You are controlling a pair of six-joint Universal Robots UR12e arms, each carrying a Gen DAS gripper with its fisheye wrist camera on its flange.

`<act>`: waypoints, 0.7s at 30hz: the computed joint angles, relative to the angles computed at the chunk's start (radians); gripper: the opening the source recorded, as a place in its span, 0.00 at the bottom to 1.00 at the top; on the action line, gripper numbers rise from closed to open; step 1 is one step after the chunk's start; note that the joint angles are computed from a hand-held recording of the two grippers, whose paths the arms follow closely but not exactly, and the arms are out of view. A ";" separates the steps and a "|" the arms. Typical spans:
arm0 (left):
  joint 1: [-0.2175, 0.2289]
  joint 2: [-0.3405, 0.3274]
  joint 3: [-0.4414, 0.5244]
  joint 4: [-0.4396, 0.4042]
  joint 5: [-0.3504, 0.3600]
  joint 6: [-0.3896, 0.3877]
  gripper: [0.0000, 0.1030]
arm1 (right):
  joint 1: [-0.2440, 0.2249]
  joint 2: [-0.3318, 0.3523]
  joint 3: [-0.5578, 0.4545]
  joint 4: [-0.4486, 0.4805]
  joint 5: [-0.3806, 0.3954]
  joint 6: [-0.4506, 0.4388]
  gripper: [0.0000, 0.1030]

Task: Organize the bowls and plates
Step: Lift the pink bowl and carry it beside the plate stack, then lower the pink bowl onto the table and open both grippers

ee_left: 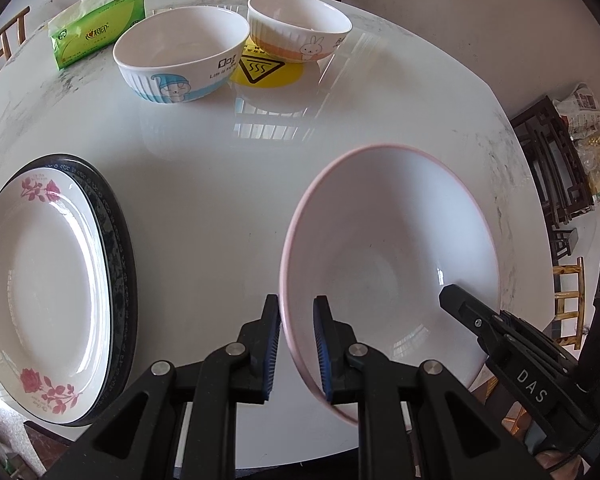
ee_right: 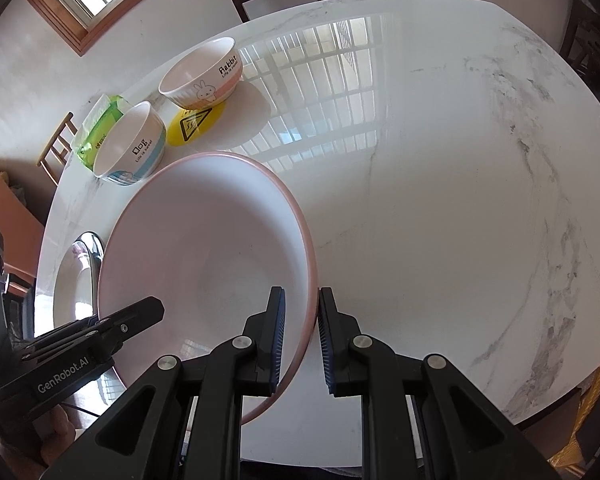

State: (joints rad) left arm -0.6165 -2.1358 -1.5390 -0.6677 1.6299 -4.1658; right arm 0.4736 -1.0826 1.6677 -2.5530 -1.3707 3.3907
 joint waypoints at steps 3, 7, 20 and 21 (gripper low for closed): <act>0.002 0.002 -0.007 0.014 -0.006 -0.002 0.16 | -0.001 0.001 0.000 -0.004 0.009 0.003 0.18; 0.003 0.008 -0.018 0.032 -0.012 -0.002 0.17 | -0.002 0.000 0.003 -0.010 0.015 0.003 0.18; 0.011 0.056 -0.079 0.081 0.026 0.018 0.24 | -0.010 -0.016 0.009 -0.061 0.003 0.022 0.31; 0.012 0.058 -0.082 0.085 0.024 0.019 0.24 | -0.010 -0.016 0.008 -0.063 0.000 0.023 0.32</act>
